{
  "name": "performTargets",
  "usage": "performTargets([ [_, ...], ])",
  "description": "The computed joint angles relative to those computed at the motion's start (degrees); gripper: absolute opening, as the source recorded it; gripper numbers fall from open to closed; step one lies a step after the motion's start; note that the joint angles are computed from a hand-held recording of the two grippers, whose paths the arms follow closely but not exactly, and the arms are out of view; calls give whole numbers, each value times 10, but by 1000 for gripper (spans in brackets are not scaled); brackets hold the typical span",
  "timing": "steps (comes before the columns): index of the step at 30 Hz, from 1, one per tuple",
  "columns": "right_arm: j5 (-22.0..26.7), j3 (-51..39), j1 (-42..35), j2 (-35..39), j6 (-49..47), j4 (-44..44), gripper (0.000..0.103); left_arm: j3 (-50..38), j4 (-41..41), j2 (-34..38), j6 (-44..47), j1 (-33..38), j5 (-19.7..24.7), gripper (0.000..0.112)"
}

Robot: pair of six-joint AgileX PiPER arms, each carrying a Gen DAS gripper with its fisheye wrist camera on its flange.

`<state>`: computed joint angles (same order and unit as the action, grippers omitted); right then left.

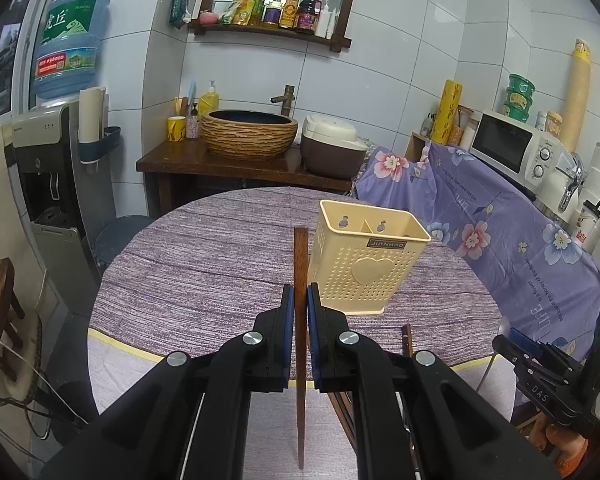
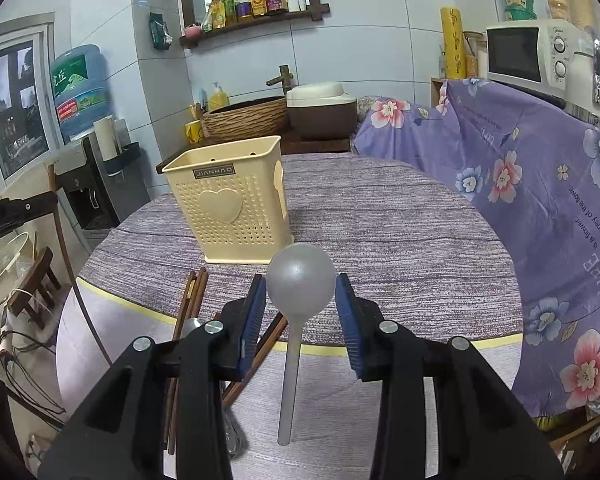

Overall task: Organize utensils
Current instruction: 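Carry the chopstick upright toward the cream holder with the left gripper while the right gripper holds the spoon, then lower the chopstick into the holder with the left gripper while the right gripper drops the spoon in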

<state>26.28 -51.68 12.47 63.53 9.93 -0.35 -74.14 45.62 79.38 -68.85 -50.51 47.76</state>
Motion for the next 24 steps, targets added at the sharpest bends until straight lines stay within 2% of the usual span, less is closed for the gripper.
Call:
performTargets([
  [11, -6, -48, 22, 29, 42, -60, 37, -42, 36, 6, 7, -1, 22, 8],
  [15, 11, -109, 20, 59, 2, -39, 37, -100, 38, 23, 50, 6, 44, 8],
  [20, 52, -251, 11, 125, -44, 1, 37, -245, -35, 67, 162, 39, 65, 8],
  [22, 78, -333, 10, 167, -47, 16, 37, -322, -38, 99, 192, 39, 85, 8],
  [24, 93, -421, 18, 212, -19, -11, 37, -425, -49, 146, 225, 42, 108, 8],
])
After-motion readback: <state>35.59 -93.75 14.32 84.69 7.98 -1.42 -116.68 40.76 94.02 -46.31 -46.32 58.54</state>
